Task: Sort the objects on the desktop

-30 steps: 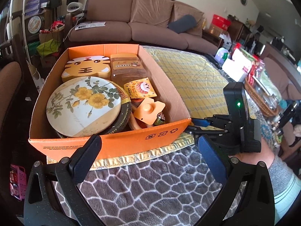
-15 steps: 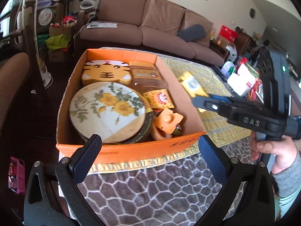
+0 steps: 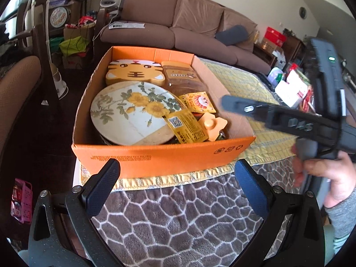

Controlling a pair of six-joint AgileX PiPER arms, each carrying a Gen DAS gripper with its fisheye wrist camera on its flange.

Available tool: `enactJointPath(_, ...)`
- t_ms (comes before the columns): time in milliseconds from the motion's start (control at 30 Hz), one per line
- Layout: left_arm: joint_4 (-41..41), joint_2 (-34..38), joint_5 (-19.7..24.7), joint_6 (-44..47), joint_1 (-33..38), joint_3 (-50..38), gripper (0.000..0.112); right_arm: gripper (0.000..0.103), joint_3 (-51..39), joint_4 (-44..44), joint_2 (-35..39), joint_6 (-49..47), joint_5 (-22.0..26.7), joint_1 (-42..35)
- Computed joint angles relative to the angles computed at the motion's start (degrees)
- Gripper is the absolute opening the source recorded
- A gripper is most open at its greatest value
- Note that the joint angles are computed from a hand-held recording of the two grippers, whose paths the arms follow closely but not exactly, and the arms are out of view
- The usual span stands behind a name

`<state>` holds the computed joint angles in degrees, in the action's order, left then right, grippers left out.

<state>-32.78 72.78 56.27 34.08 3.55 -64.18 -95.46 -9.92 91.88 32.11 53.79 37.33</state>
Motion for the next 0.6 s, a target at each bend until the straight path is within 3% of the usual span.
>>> enactJointPath(200,4.0,-1.9,-5.33,-4.46,-4.09,5.17,0.103,0.088,13.82,-13.17,-11.82,13.27,0.01,2.69)
enactJointPath(367,11.9,-2.31,-10.06,-12.02,-9.85,7.31,0.103,0.099,23.29,-17.5,-17.52,19.63,2.33,3.71)
enactJointPath(467,14.93,-2.02,-12.26,-15.72,-12.06,8.13,0.103,0.101,27.62,-20.7,-19.55,23.05,4.91,5.3)
enactJointPath(600,23.62,-0.76,-17.12,-24.9,-16.69,9.79,0.103,0.101,32.37,-20.61,-21.49,24.9,4.76,4.38)
